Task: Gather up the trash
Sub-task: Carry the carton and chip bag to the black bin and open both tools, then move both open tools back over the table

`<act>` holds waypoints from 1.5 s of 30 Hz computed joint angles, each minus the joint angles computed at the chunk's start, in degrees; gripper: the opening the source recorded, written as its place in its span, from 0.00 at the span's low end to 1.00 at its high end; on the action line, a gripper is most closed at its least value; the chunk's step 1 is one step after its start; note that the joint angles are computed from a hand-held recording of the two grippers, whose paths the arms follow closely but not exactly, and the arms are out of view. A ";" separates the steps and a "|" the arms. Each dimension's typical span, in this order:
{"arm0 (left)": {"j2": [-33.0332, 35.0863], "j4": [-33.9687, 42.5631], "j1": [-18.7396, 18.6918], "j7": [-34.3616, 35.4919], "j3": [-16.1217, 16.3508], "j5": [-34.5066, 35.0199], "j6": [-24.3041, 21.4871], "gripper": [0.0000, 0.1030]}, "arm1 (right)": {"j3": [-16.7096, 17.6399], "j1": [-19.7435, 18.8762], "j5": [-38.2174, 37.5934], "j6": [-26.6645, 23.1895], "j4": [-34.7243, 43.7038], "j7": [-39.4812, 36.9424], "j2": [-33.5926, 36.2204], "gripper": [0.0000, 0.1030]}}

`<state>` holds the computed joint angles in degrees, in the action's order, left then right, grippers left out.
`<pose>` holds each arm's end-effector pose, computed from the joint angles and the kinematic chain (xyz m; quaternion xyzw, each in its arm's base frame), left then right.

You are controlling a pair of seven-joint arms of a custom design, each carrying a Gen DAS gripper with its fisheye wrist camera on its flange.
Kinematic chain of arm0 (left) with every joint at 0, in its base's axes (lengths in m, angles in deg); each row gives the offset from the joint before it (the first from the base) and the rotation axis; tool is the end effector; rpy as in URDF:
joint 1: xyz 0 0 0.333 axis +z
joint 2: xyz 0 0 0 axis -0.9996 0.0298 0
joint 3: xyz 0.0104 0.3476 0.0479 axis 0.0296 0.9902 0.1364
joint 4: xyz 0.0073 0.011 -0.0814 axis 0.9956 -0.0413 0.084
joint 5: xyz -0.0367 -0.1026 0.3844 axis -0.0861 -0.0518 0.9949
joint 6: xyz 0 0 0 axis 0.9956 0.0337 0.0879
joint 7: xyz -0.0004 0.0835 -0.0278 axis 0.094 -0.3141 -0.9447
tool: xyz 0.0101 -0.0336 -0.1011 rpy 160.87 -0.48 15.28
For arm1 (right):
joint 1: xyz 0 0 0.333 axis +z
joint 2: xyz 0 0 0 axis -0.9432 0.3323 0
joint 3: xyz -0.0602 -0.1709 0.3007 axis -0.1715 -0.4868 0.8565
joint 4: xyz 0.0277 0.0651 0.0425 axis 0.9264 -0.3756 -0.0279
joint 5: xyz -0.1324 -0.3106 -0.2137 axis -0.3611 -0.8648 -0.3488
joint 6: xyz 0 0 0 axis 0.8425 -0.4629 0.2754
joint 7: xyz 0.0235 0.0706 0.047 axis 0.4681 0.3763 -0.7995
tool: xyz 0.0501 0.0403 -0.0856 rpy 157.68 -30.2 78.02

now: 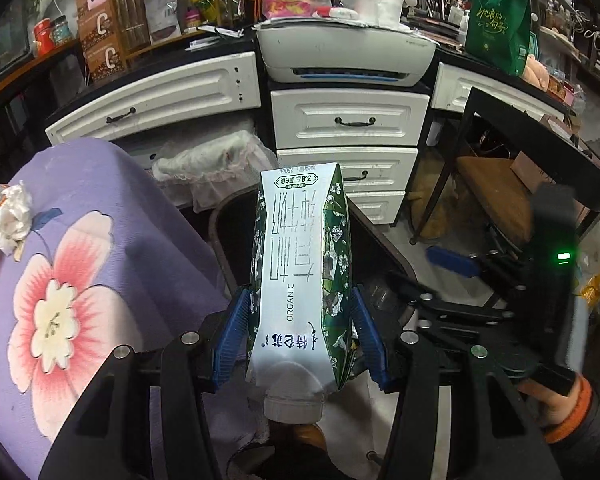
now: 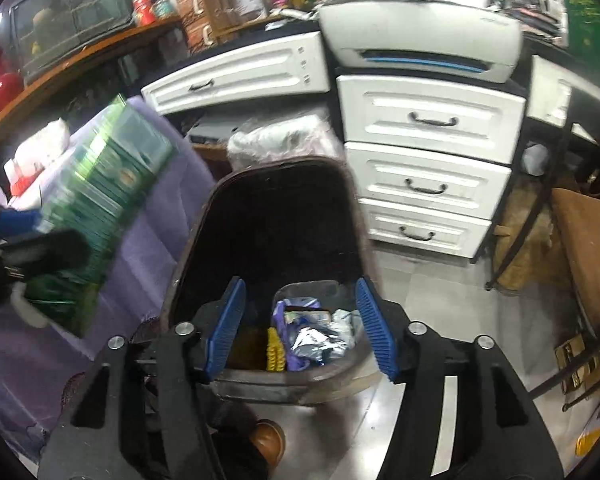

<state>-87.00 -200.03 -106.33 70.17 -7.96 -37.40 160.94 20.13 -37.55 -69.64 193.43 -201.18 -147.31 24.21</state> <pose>0.4937 -0.3014 0.5842 -0.1854 0.9242 -0.3222 0.0879 0.3700 0.3801 0.5140 -0.3609 0.8410 -0.3147 0.2518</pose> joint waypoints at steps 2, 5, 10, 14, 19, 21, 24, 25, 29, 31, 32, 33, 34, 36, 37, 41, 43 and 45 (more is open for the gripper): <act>0.78 0.01 -0.32 -1.02 -0.62 1.41 0.58 0.50 | 0.72 0.44 0.10 -2.01 -0.87 0.86 -1.56 0.59; 2.06 0.03 -0.85 -2.63 -1.53 3.78 1.43 0.50 | 1.93 1.03 1.74 -6.70 -0.84 0.48 -2.83 0.60; 4.54 0.71 -1.54 -6.04 -2.68 7.76 2.46 0.50 | 3.73 1.87 3.40 -11.15 -2.04 1.51 -5.80 0.61; 6.62 1.51 -2.01 -9.06 -3.55 11.01 3.33 0.50 | 5.06 2.14 4.29 -12.82 -2.86 2.93 -7.54 0.61; 8.43 2.20 -2.50 -11.30 -4.33 14.10 3.98 0.50 | 6.23 2.30 5.46 -14.33 -3.74 4.71 -8.85 0.61; 9.06 2.09 -2.77 -12.37 -4.58 15.84 4.94 0.50 | 6.37 2.33 5.81 -14.21 -4.34 5.28 -9.45 0.61; 10.31 2.58 -3.10 -14.46 -4.80 18.32 5.01 0.51 | 6.71 2.21 6.14 -14.35 -4.45 5.75 -9.55 0.61; 10.75 2.88 -3.24 -15.41 -4.85 19.35 4.87 0.51 | 6.77 2.20 6.18 -14.39 -4.51 5.90 -9.64 0.61; 11.74 3.35 -3.62 -19.04 -4.81 23.54 5.02 0.61 | 6.81 1.99 6.06 -13.97 -4.79 6.33 -10.01 0.61; 11.31 3.21 -3.06 -18.14 -5.17 21.96 5.08 0.68 | 6.95 1.87 5.87 -14.24 -4.56 6.28 -9.89 0.61; 11.00 3.05 -2.82 -17.55 -5.29 21.00 5.07 0.68 | 7.02 1.85 5.79 -14.34 -4.45 6.37 -9.83 0.61; 10.60 2.95 -2.58 -16.93 -5.34 20.01 4.88 0.70 | 7.09 1.82 5.62 -14.53 -4.30 6.49 -9.81 0.61; 10.11 2.82 -2.39 -16.30 -5.39 18.94 4.72 0.71 | 7.18 1.80 5.50 -14.83 -4.13 6.61 -9.74 0.61; 8.69 2.32 -1.91 -14.42 -5.34 15.56 4.57 0.74 | 7.21 1.78 5.28 -15.29 -3.82 6.78 -9.68 0.61; 8.10 2.33 -1.72 -13.66 -5.19 13.90 4.03 0.75 | 7.07 1.77 5.24 -15.21 -3.75 6.65 -9.76 0.61; 4.44 2.40 -0.78 -8.10 -3.82 4.66 0.91 0.79 | 6.70 1.52 4.49 -14.26 -3.34 5.47 -10.00 0.61; 2.03 2.13 -0.55 -4.26 -2.58 -0.01 -0.17 0.85 | 6.50 1.16 3.56 -13.17 -2.78 4.98 -9.81 0.61; 0.16 2.25 -0.43 -0.78 -1.16 -3.59 -1.65 0.89 | 6.05 0.72 2.30 -11.02 -2.31 4.48 -9.59 0.61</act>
